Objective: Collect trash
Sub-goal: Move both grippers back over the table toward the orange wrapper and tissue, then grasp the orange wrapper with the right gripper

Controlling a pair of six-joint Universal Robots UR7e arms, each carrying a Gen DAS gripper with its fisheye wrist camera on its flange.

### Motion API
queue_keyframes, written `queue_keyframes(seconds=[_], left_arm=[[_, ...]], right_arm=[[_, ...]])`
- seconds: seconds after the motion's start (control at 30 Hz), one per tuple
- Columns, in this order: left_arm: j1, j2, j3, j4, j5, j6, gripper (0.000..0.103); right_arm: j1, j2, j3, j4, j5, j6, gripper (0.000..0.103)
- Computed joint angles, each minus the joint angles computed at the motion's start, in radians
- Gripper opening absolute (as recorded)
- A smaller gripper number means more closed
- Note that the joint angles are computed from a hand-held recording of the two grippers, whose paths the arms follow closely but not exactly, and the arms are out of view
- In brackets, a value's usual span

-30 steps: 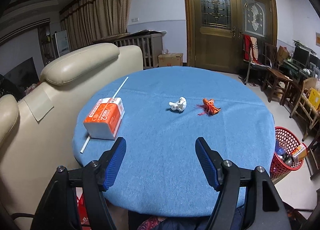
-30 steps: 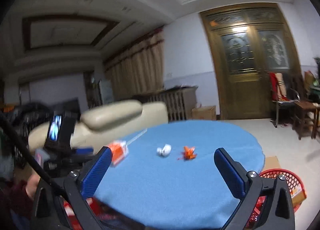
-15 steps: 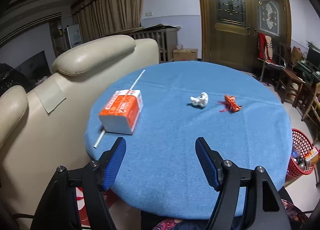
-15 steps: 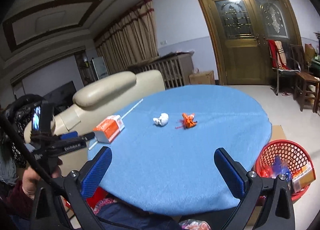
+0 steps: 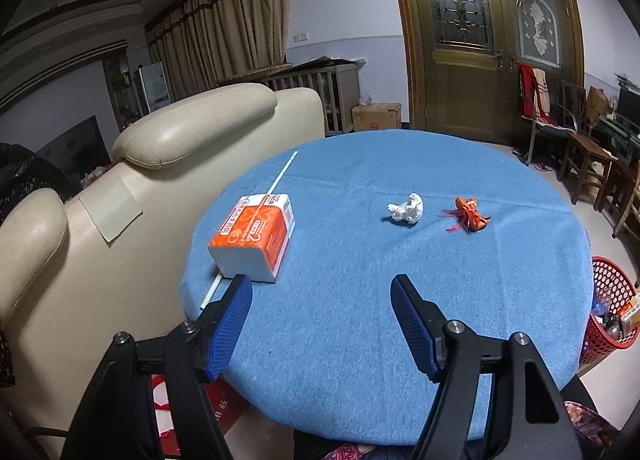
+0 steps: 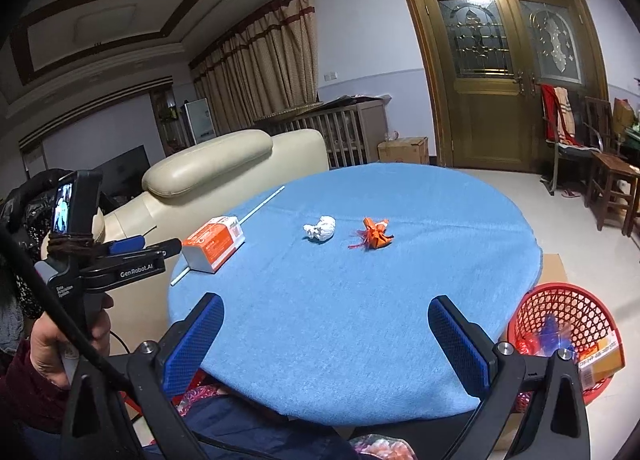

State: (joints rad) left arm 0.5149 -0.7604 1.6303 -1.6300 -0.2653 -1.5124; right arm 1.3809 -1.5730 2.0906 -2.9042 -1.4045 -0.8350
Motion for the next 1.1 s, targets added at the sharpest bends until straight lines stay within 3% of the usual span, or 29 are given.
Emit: queue_keyframes(seconds=[0.23,0.4,0.57,0.7,0.93,1.1], left_arm=[[0.024,0.021,-0.039,0.015,0.005,0.024,0.073],[0.06,0.047,-0.074,-0.023,0.002,0.096,0.073],[0.126,0.073,-0.106,-0.227,-0.04,0.306,0.073],[0.183,0.113,-0.166,-0.377,-0.075,0.47,0.073],[0.27,0.218,-0.317,-0.638,-0.148,0.803,0.073],[0.319,0.282,-0.441,-0.679,-0.229,0.917,0.073]], right_arm=[[-0.001,0.036,-0.052,0.12,-0.047,0.024,0.103],[-0.006,0.094,-0.121,0.181,-0.104,0.101,0.103],[0.0,0.206,-0.235,0.186,-0.189,0.213,0.103],[0.037,0.344,-0.366,0.154,-0.281,0.193,0.103],[0.078,0.601,-0.706,0.306,-0.338,0.24,0.102],[0.108,0.77,-0.942,0.42,-0.355,0.256,0.084]])
